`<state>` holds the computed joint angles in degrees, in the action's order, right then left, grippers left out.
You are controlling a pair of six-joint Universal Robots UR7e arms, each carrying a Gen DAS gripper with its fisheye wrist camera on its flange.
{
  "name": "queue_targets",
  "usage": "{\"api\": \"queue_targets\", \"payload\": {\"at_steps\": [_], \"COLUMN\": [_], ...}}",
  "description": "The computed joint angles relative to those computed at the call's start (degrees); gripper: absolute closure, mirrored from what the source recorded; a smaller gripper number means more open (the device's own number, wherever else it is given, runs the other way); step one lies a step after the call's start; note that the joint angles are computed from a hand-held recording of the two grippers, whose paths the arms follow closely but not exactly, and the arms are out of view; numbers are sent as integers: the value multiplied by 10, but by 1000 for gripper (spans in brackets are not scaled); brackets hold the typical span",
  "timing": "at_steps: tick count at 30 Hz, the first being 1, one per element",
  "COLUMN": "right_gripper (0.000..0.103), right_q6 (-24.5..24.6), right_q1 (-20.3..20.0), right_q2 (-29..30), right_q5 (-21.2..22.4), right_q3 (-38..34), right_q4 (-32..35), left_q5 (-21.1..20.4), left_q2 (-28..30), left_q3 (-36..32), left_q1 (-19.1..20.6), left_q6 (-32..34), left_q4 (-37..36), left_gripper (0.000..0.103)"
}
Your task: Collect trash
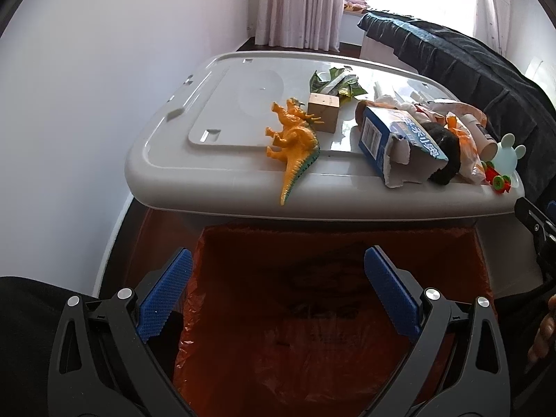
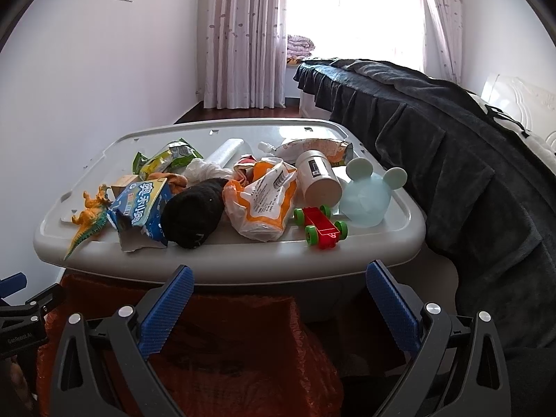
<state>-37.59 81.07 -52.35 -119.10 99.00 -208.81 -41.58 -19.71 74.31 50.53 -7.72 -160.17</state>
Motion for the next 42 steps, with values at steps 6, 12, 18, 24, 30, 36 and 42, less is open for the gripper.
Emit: {"api": "queue_targets", "payload": {"at_steps": [6,12,18,24,30,36,42], "right_gripper": [5,5,5,5,5,5,5], "right_q6": [-3,0,-1,-2,-2,-2,-1], "right_q1": [0,-1,-1,0,0,-2,-4], "right_q2": [1,0,1,2,3,2,2], "right_q5": [0,1,0,-1,-3,-2,-4], "right_q3": [-1,-1,-3,-5,-7,-8,-11], "right_q4": [2,2,3,3,3,5,14], "left_q5": [-6,-20,-33,-24,-24,-29,-26], "left_q2": [1,-5,-9,-9,-9,-9,-7], "left_q3": [1,8,3,2,4,4,3], "left_q1": [-2,-2,4,5,3,4,2], "left_q6": [11,10,-16,-32,-18,-18,-13], "left_q4": [0,-3,20,30,21,21,17], "left_gripper": [6,6,6,6,6,6,6]}}
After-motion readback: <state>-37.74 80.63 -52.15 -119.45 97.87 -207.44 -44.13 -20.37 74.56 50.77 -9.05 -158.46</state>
